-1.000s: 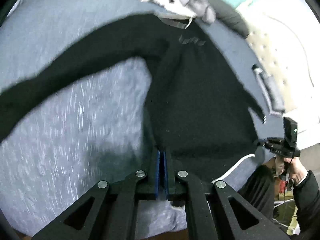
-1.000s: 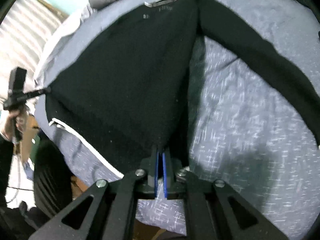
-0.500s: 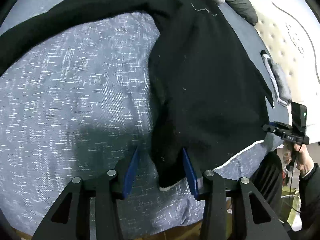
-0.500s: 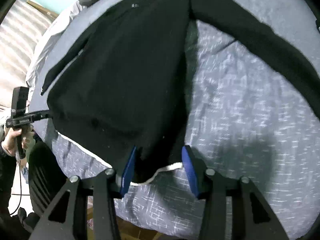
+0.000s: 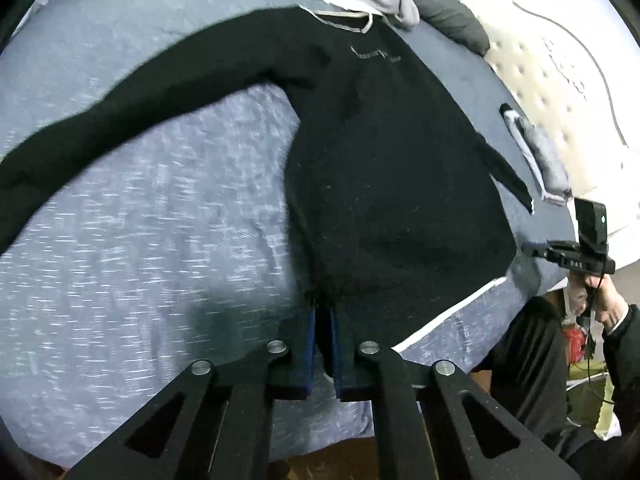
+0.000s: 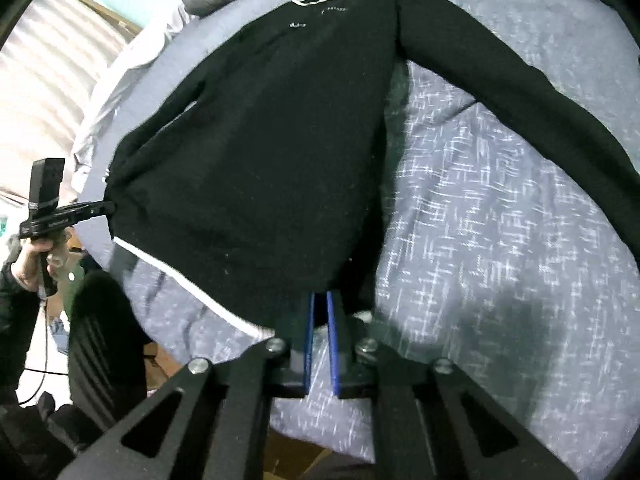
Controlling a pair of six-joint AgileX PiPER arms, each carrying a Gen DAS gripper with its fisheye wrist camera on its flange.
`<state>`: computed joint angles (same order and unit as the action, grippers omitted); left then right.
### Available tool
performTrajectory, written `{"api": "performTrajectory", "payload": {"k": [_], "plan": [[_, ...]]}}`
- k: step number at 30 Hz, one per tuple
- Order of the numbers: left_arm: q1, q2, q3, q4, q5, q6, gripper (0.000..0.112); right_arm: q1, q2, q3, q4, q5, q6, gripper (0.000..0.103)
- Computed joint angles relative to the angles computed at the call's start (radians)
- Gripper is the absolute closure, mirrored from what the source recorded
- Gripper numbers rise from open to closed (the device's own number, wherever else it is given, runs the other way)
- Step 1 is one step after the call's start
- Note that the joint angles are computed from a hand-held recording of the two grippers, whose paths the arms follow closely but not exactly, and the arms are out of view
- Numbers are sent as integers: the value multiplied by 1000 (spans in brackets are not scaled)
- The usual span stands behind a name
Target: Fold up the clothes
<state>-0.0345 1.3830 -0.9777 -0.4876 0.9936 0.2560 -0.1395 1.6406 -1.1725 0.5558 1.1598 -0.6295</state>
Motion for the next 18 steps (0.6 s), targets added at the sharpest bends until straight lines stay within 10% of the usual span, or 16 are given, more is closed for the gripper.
{"api": "performTrajectory", "payload": {"k": [3,5,16,18], "plan": [[15,2,-2,5,-4,-21,106,-30,-5,-1,-3,15,-34,90],[3,-3,13,10,-22,-37,106,-8,-10,8,-79,-43,42,67],[12,-1,24,7,-29,-22,106,142,115,30,-140,-194,183,65],[13,0,21,5,-26,-20,106,125,116,36,-97,-199,159,79]]}}
